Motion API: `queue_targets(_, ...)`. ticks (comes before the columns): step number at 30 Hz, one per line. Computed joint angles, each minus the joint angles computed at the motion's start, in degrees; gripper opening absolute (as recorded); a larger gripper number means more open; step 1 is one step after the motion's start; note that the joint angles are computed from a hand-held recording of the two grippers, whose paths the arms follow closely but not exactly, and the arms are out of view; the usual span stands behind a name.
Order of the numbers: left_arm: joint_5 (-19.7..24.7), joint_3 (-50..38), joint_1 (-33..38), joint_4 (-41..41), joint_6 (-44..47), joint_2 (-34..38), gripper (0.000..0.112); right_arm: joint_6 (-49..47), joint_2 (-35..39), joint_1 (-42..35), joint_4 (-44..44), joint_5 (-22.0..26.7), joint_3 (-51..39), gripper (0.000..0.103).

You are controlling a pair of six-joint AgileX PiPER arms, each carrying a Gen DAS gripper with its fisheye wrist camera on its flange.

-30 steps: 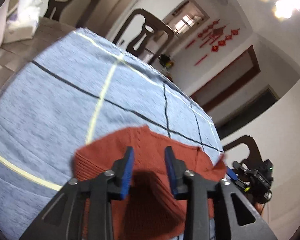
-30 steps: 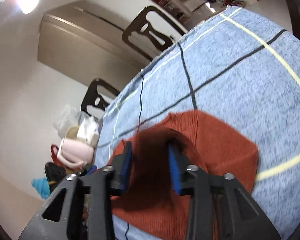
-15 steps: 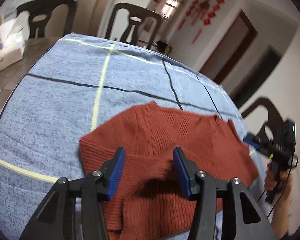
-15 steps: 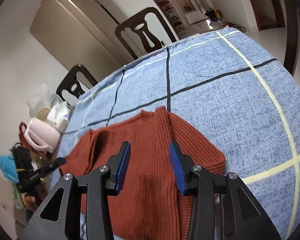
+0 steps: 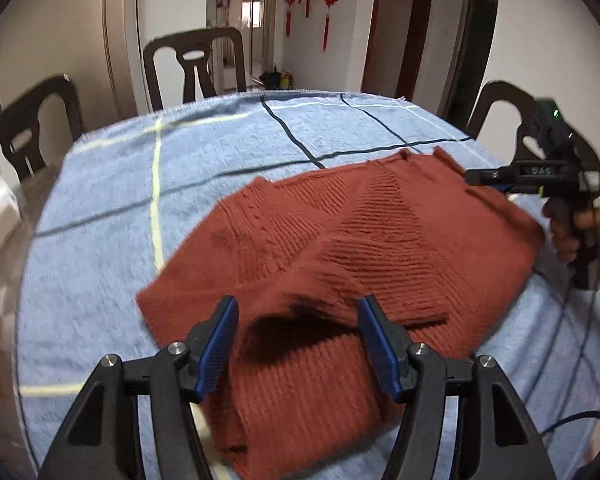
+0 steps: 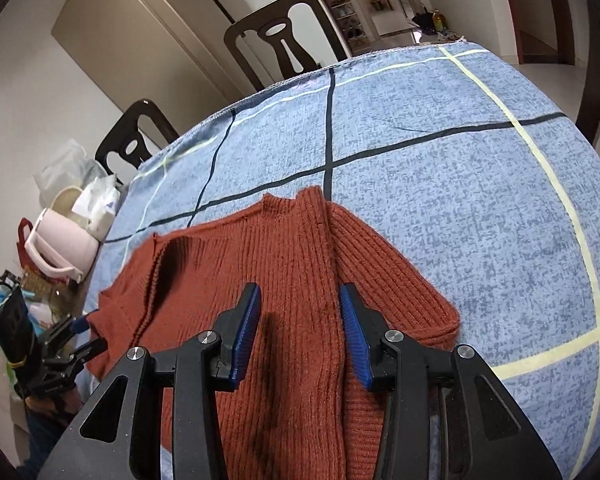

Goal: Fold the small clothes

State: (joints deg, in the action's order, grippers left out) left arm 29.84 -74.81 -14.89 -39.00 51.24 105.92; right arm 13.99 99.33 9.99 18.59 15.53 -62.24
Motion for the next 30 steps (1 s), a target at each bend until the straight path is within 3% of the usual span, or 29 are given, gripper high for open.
queue_targets(3, -5.07, -0.22, -2.04, 5.48, -2.64, 0.35, 0.065, 7.73, 0.94, 1.08, -9.43, 2.06, -2.41, 0.04)
queue_targets(4, -5.7, -0.75, -2.4, 6.9, -3.63, 0.74, 0.065, 11.01, 1.37, 1.64, -13.37, 3.16, -3.42, 0.037)
queue_targets(6, -5.79, -2.13, -2.72, 8.93, -6.74, 1.63, 0.065, 16.45, 2.41, 2.67, -19.89, 5.59, -5.44, 0.02)
queue_targets(7, -5.06, -3.22, -2.63, 8.49, -7.39, 2.31, 0.064, 17.89, 2.83, 2.95, -21.79, 6.26, -6.08, 0.018)
queue_targets(9, -4.55, -3.74, -1.97, 3.52, -4.01, 2.72, 0.048, 17.58, 2.85, 2.74, -21.59, 5.95, -6.14, 0.01)
queue_targets(11, -2.12, -5.16, -0.64, -0.98, -2.3, 3.65, 0.023, 16.05, 2.07, 1.96, -19.4, 4.5, -5.24, 0.008)
queue_targets(13, -1.36, -5.79, 0.52, -3.63, -2.59, 4.34, 0.015, 15.01, 1.24, 1.08, -17.77, 3.11, -4.09, 0.008)
queue_targets(17, -0.28, -7.94, 3.76, -2.94, -10.92, 6.5, 0.015, 9.46, 1.46, -0.51, -10.75, 2.19, -3.24, 0.008)
queue_targets(19, 0.84, -7.42, 5.42, -5.48, -8.88, 6.09, 0.016, 5.19, 1.69, -1.21, -5.88, 1.78, -2.75, 0.008)
queue_targets(21, 2.69, -4.48, 6.4, -10.38, 0.21, 3.77, 0.032, 4.17, 1.46, -1.21, -4.56, 1.19, -2.29, 0.008)
queue_targets(22, 1.93, -2.41, 6.11, -11.03, 3.49, 2.22, 0.051, 3.04, 1.38, -1.35, -3.35, 1.16, -2.16, 0.008)
queue_targets(23, 0.44, -0.47, 5.41, -11.05, 6.16, 0.83, 0.061, 2.58, 1.35, -1.39, -2.97, 1.16, -2.13, 0.008)
queue_targets(25, -0.66, 2.0, 3.76, -9.72, 10.35, -1.04, 0.061, 2.98, 1.59, -1.22, -3.64, 1.15, -2.41, 0.008)
queue_targets(28, 2.4, 1.52, 2.5, -7.19, 13.73, -0.74, 0.061, 2.87, 1.68, -1.14, -2.95, 0.63, -2.21, 0.009)
queue_targets(30, 1.61, 1.53, 2.22, -6.9, 14.3, -0.38, 0.061, 2.81, 1.71, -1.1, -2.69, 0.77, -2.28, 0.01)
